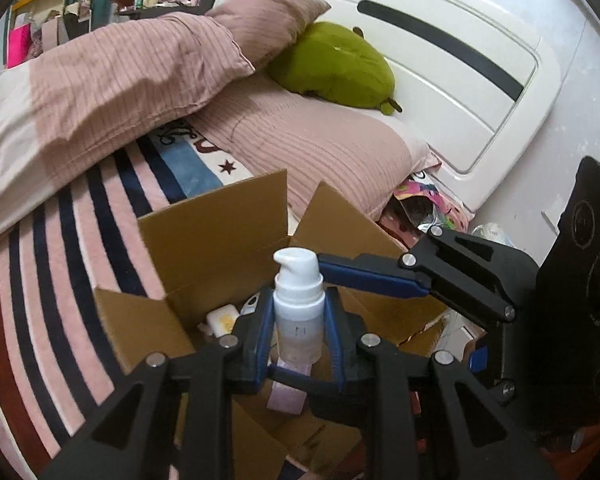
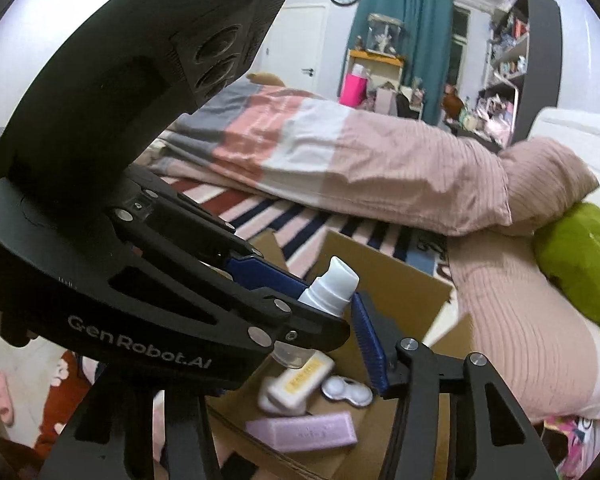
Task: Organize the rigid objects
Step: 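Lower the pump bottle into the cardboard box and open the right gripper, then move the right gripper to the white adapter with its cable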
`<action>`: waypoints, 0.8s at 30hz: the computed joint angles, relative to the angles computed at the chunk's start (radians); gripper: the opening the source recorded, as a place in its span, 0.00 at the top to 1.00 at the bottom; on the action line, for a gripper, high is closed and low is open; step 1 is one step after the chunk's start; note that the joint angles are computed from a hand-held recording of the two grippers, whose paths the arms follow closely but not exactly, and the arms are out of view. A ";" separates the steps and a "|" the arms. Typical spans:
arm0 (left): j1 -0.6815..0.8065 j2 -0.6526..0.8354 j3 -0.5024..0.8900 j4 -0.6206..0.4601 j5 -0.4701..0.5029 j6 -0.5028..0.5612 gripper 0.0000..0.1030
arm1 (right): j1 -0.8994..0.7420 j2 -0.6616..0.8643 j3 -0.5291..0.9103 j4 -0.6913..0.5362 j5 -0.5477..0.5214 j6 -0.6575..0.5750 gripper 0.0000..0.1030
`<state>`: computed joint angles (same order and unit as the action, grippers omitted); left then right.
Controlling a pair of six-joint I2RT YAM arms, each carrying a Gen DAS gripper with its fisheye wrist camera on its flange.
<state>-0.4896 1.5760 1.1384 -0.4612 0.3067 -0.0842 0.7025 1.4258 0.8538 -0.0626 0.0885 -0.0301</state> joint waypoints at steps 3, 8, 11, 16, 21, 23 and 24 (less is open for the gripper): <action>-0.005 0.034 0.027 -0.013 0.005 -0.009 0.79 | -0.028 0.006 0.008 -0.026 -0.028 0.003 0.55; -0.001 0.047 0.044 -0.028 0.001 -0.012 0.61 | -0.044 0.030 0.032 -0.056 -0.038 0.004 0.55; 0.015 0.011 0.029 -0.041 -0.011 -0.007 0.38 | -0.042 0.042 0.052 -0.080 -0.023 0.008 0.51; 0.071 -0.115 -0.043 -0.058 -0.047 0.003 0.30 | -0.037 0.047 0.081 -0.123 -0.055 0.030 0.51; 0.168 -0.284 -0.150 -0.067 -0.057 0.020 0.27 | 0.023 0.053 0.129 -0.156 -0.061 0.055 0.51; 0.228 -0.363 -0.205 -0.071 -0.060 0.040 0.24 | 0.059 0.060 0.152 -0.157 -0.073 0.063 0.51; 0.259 -0.395 -0.229 -0.072 -0.056 0.053 0.24 | 0.077 0.063 0.160 -0.154 -0.077 0.066 0.51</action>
<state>-0.2307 1.1812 0.9097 -0.5334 0.2502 -0.0314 0.7799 1.4887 1.0139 -0.2163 0.0119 0.0359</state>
